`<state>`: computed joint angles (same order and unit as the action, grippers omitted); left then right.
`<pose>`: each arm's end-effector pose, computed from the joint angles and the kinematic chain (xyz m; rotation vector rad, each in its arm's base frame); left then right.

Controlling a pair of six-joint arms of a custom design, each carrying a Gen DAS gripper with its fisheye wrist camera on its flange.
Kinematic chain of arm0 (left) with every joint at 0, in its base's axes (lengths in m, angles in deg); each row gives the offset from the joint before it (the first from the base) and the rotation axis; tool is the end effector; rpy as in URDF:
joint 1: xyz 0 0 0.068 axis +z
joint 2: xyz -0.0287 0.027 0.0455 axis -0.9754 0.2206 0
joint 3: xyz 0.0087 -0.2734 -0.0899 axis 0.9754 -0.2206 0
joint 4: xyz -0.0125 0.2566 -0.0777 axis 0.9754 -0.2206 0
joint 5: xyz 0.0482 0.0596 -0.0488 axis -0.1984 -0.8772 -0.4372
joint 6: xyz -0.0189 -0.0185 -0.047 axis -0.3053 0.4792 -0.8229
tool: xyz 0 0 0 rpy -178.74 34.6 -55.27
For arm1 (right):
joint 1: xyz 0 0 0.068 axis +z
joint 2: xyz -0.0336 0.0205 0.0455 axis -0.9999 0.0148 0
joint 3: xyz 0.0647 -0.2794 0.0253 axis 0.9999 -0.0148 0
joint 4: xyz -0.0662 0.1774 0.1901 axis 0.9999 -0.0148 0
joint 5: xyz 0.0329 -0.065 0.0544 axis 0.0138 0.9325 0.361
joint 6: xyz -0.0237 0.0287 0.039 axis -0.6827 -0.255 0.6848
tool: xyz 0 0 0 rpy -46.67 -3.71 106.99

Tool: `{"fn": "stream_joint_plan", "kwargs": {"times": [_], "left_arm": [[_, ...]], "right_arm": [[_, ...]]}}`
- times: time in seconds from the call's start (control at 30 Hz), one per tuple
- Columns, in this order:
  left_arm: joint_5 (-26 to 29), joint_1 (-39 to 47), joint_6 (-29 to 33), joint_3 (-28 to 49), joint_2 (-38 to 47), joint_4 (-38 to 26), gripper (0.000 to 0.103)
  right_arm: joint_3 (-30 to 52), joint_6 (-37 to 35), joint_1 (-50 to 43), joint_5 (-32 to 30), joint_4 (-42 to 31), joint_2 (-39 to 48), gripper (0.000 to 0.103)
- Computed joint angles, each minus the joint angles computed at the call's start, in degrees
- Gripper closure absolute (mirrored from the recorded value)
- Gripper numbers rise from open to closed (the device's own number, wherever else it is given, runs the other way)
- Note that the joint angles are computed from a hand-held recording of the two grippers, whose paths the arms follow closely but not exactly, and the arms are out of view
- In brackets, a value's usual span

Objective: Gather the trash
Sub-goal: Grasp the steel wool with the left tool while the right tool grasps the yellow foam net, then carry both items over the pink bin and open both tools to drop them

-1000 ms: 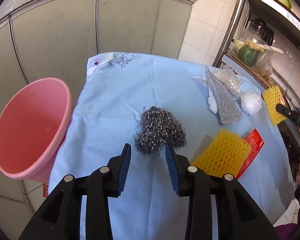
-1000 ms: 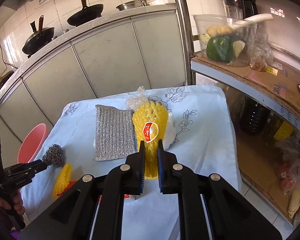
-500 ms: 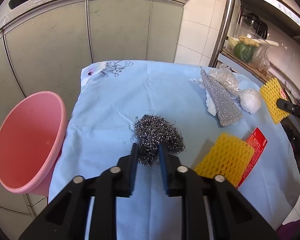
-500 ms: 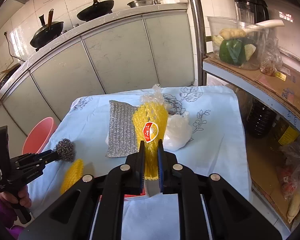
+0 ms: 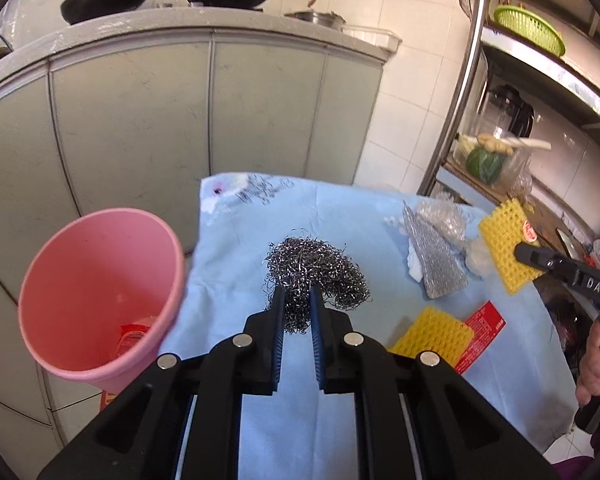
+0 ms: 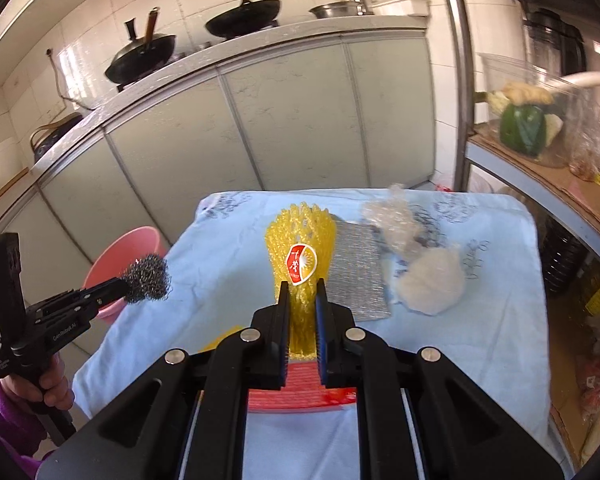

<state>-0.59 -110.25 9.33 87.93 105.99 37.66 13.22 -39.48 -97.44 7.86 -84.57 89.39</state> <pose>0.2543 -0.1475 0.1676 -0.1888 2.2569 -0.0991 0.3354 -0.0283 0.1878 -0.3956 2.2678 0.5350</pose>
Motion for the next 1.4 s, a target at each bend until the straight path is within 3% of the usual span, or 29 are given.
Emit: {"fn": "stream_joint_plan", "kwargs": {"times": [0.47, 0.73, 0.97, 1.4], "left_arm": [[-9.70, 3.91, -1.83, -9.99, -22.41, -8.86, 0.091], [-8.51, 10.26, -2.55, -15.31, -30.22, -11.91, 0.091], [-4.75, 17.75, -1.66, -19.12, -31.37, -11.07, 0.091], [0.70, 25.08, -0.25, -20.99, -20.87, -3.37, 0.091]], "right_arm": [[2.08, 4.71, 19.11, 1.60, 1.66, -0.64, 0.092], [7.66, 6.24, 31.06, 4.18, 0.87, 4.30, 0.092], [14.49, 7.38, 37.54, 5.65, -1.74, 11.12, 0.092], [25.71, 8.86, 43.55, 10.57, -5.49, 24.13, 0.092]]}}
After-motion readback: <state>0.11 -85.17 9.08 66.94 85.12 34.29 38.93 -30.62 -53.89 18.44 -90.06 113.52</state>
